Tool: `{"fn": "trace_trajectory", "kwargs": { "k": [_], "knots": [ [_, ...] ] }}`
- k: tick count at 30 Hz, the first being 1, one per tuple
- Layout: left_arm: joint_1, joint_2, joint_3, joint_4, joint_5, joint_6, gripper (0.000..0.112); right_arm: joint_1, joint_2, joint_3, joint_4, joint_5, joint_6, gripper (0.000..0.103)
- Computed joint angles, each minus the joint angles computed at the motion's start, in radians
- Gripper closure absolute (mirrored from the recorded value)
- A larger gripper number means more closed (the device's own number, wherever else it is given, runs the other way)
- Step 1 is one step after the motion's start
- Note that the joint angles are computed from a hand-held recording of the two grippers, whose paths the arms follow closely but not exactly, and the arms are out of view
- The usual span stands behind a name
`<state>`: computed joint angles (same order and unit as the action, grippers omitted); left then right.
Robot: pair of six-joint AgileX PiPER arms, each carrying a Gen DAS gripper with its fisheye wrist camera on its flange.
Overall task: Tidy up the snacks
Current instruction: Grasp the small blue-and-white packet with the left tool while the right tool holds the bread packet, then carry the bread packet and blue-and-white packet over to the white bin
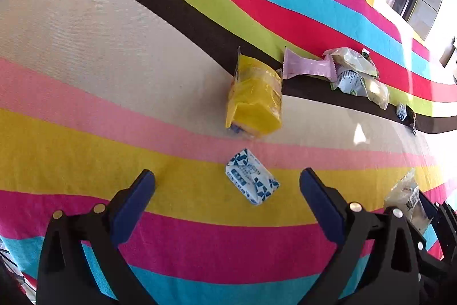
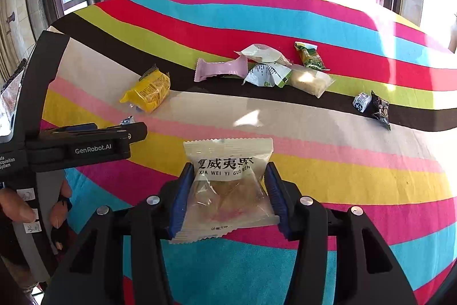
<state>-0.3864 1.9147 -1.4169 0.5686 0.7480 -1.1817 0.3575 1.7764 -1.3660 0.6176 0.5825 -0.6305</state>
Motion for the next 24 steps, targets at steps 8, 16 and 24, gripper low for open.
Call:
{"fn": "trace_trajectory", "kwargs": {
  "k": [8,16,24],
  "knots": [
    [-0.019,-0.152,0.233,0.098,-0.209,-0.189,0.080,-0.026,-0.014,0.033,0.024,0.004,-0.006,0.053],
    [-0.031,-0.226,0.376,0.229,-0.343,-0.352,0.080,0.004,-0.031,0.045,-0.038,-0.023,0.028,0.053],
    [-0.015,-0.235,0.420,0.328,-0.391,-0.477,0.080,0.171,-0.093,0.055,-0.440,-0.038,0.294,0.053]
  ]
}}
